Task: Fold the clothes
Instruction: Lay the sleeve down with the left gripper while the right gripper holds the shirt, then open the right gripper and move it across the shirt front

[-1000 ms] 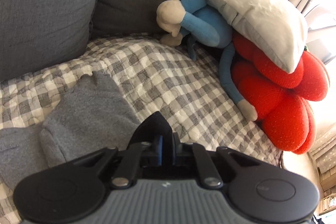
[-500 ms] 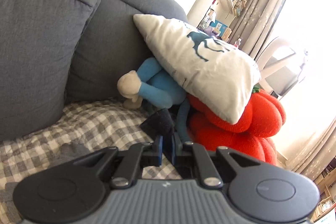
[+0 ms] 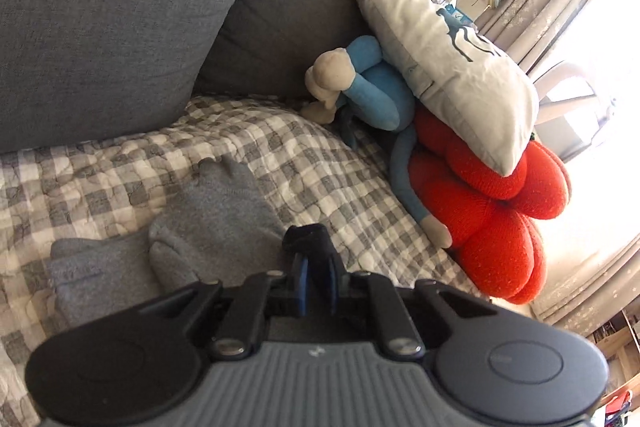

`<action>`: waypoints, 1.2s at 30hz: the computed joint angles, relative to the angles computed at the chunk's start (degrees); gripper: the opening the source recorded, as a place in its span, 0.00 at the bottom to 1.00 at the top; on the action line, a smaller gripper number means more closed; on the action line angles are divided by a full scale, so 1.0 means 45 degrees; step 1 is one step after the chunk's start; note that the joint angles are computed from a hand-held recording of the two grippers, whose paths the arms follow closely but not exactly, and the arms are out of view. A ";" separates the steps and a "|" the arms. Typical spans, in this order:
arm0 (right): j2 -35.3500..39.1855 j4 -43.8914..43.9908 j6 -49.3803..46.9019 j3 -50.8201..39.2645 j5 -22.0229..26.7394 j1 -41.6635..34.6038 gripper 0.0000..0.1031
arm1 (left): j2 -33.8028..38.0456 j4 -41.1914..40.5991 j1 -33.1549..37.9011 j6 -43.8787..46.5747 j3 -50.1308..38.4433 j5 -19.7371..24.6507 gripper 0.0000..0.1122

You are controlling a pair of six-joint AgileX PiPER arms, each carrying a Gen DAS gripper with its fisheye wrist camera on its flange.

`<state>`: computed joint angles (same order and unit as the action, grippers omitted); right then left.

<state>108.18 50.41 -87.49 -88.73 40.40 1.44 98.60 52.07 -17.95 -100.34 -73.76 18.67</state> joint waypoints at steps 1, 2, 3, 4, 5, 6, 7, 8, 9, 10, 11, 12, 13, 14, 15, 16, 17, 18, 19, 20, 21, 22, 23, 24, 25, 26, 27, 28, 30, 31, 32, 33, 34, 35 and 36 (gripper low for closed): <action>0.0001 0.0251 -0.0287 0.0089 0.0116 -0.0115 0.08 | -0.0192 0.0567 -0.0093 -0.0658 0.0274 0.0064 0.08; 0.0004 0.0510 -0.0587 0.0191 0.0230 -0.0234 0.08 | -0.0382 0.1108 -0.0189 -0.1291 0.0543 0.0141 0.08; 0.0009 0.0760 -0.0879 0.0290 0.0348 -0.0353 0.08 | -0.0571 0.1612 -0.0287 -0.1888 0.0804 0.0231 0.08; 0.0033 0.0755 -0.0813 0.0280 0.0432 -0.0410 0.08 | -0.0685 0.1884 -0.0296 -0.2277 0.0986 0.0240 0.08; 0.0055 0.0739 -0.0672 0.0261 0.0547 -0.0463 0.08 | -0.0738 0.1961 -0.0227 -0.2486 0.1098 0.0176 0.08; 0.0069 0.0726 -0.0598 0.0244 0.0594 -0.0477 0.09 | -0.0789 0.2040 -0.0157 -0.2697 0.1208 0.0110 0.08; 0.0058 0.0707 -0.0522 0.0210 0.0689 -0.0492 0.12 | -0.0794 0.1960 -0.0094 -0.2747 0.1228 0.0069 0.08; 0.0072 0.0783 -0.0440 0.0065 0.1125 -0.0602 0.16 | -0.0762 0.1732 -0.0040 -0.2635 0.1168 0.0021 0.09; 0.0041 0.1038 -0.0441 -0.0016 0.1605 -0.0769 0.17 | -0.0680 0.1284 -0.0013 -0.2233 0.1008 -0.0013 0.09; 0.0014 0.1289 -0.0432 -0.0077 0.2003 -0.0932 0.19 | -0.0554 0.0635 0.0004 -0.1578 0.0762 -0.0013 0.11; 0.0001 0.1372 -0.0284 -0.0206 0.2459 -0.1089 0.21 | -0.0426 -0.0011 0.0021 -0.0927 0.0515 -0.0001 0.22; -0.0107 0.1399 -0.0203 -0.0169 0.2569 -0.1166 0.25 | -0.0210 -0.0601 -0.0009 -0.0243 0.0171 0.0148 0.39; -0.0279 0.1464 -0.0213 0.0019 0.2450 -0.1245 0.27 | 0.0085 -0.1146 -0.0071 0.0446 -0.0259 0.0440 0.47; -0.0457 0.1536 -0.0233 0.0222 0.2309 -0.1327 0.27 | 0.0426 -0.1793 -0.0124 0.1152 -0.0762 0.0859 0.52; -0.0632 0.1606 -0.0252 0.0420 0.2170 -0.1409 0.27 | 0.0747 -0.2280 -0.0139 0.1606 -0.1208 0.1174 0.52; -0.0741 0.1644 -0.0093 0.0512 0.2244 -0.1608 0.27 | 0.1004 -0.2573 -0.0110 0.1862 -0.1525 0.1239 0.52; -0.0835 0.1670 0.0098 0.0577 0.2351 -0.1825 0.27 | 0.1265 -0.2952 -0.0081 0.2268 -0.1895 0.1346 0.52; -0.0972 0.1681 0.0270 0.0732 0.2297 -0.2019 0.27 | 0.1559 -0.3350 -0.0086 0.2763 -0.2404 0.1667 0.52; -0.1132 0.1677 0.0452 0.0942 0.2182 -0.2242 0.28 | 0.1874 -0.3444 -0.0137 0.3029 -0.2983 0.2098 0.52; -0.1280 0.1703 0.0593 0.1159 0.2105 -0.2506 0.29 | 0.2149 -0.3353 -0.0196 0.3111 -0.3489 0.2450 0.52; -0.1394 0.1770 0.0640 0.1352 0.2063 -0.2742 0.29 | 0.2387 -0.3271 -0.0244 0.3175 -0.3934 0.2730 0.52; -0.1532 0.1968 0.0578 0.1643 0.2049 -0.3121 0.29 | 0.2629 -0.3395 -0.0270 0.3364 -0.4397 0.2975 0.52; -0.1653 0.2186 0.0554 0.1905 0.2088 -0.3512 0.29 | 0.2852 -0.3608 -0.0288 0.3591 -0.4791 0.3120 0.52; -0.1731 0.2389 0.0590 0.2104 0.2188 -0.3870 0.29 | 0.3058 -0.3760 -0.0315 0.3773 -0.5119 0.3208 0.52; -0.1795 0.2569 0.0678 0.2271 0.2275 -0.4212 0.29 | 0.3343 -0.3933 -0.0367 0.4046 -0.5577 0.3494 0.52; -0.1883 0.2770 0.0750 0.2481 0.2243 -0.4550 0.29 | 0.3676 -0.4125 -0.0426 0.4405 -0.6115 0.3951 0.50; -0.1963 0.2962 0.0833 0.2678 0.2199 -0.4887 0.30 | 0.4110 -0.4383 -0.0478 0.4823 -0.6814 0.4612 0.50; -0.2005 0.3112 0.0873 0.2833 0.2190 -0.5142 0.30 | 0.4565 -0.4624 -0.0520 0.5148 -0.7528 0.5319 0.49; -0.1922 0.3368 0.1188 0.2980 0.2473 -0.5780 0.31 | 0.5255 -0.4656 -0.0667 0.5406 -0.8564 0.6543 0.31; -0.1822 0.3389 0.1420 0.2971 0.2635 -0.5990 0.31 | 0.5549 -0.4459 -0.0803 0.5542 -0.9034 0.7166 0.24; -0.1708 0.3328 0.1680 0.2939 0.2716 -0.6111 0.31 | 0.5806 -0.4133 -0.0982 0.5717 -0.9470 0.7788 0.14; -0.1643 0.3266 0.1808 0.2961 0.2699 -0.6164 0.31 | 0.5881 -0.3960 -0.1076 0.5817 -0.9595 0.8024 0.08; -0.1598 0.3177 0.1893 0.3024 0.2608 -0.6202 0.31 | 0.5724 -0.3943 -0.1069 0.5716 -0.9340 0.7844 0.05; -0.1546 0.3164 0.1858 0.3121 0.2487 -0.6202 0.31 | 0.5539 -0.3914 -0.1050 0.5532 -0.9084 0.7699 0.02; -0.1492 0.3167 0.1802 0.3225 0.2364 -0.6200 0.32 | 0.5382 -0.3851 -0.1041 0.5362 -0.8904 0.7652 0.02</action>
